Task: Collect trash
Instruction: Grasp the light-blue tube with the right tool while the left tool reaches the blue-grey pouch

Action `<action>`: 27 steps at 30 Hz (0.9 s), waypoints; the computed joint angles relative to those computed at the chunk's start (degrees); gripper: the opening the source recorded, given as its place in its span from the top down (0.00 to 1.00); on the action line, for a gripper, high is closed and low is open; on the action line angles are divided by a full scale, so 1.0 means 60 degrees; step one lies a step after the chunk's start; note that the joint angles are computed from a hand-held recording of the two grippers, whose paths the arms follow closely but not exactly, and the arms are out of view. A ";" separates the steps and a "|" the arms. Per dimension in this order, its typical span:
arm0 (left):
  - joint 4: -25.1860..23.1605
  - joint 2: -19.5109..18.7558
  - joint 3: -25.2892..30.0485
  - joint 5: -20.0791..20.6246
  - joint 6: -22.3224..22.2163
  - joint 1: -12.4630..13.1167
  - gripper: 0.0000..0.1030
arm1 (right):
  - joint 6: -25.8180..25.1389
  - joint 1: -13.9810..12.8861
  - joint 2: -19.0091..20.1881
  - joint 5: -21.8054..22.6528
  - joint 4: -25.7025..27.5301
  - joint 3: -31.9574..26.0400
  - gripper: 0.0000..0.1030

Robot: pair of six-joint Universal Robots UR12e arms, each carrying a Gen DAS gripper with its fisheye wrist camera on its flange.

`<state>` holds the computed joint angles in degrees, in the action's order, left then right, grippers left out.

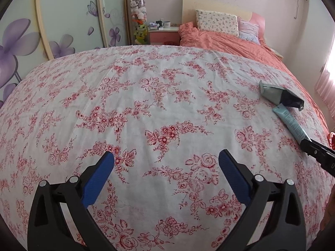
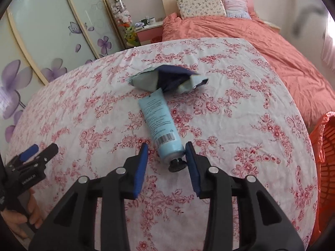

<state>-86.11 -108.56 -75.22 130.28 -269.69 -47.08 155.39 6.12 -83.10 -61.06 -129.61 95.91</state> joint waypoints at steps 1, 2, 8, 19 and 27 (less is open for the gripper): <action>-0.0055 -0.0005 0.0014 -0.0027 -0.0016 0.0004 0.04 | 0.0051 0.0044 0.0005 -0.0064 -0.0068 0.0015 0.62; -0.0081 -0.0007 0.0020 -0.0049 -0.0007 0.0008 0.03 | 0.0101 0.0089 0.0017 -0.0116 -0.0117 0.0017 0.62; -0.0665 -0.0134 0.0284 -0.0249 -0.0026 0.0030 0.02 | 0.0124 0.0384 0.0102 -0.0808 -0.0893 0.0087 0.70; -0.0053 -0.0249 0.0343 -0.0178 0.0527 -0.0004 0.02 | 0.0192 -0.0444 -0.0518 -0.0450 -0.0965 0.0829 0.74; 0.0919 -0.0817 0.1026 -0.0027 0.1839 0.0073 0.02 | 0.1157 -0.0445 -0.0319 -0.1533 -0.1765 0.0762 0.74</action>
<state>-80.60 -113.47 -69.06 130.12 -258.65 -46.64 162.33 3.45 -85.02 -70.26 -140.20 100.49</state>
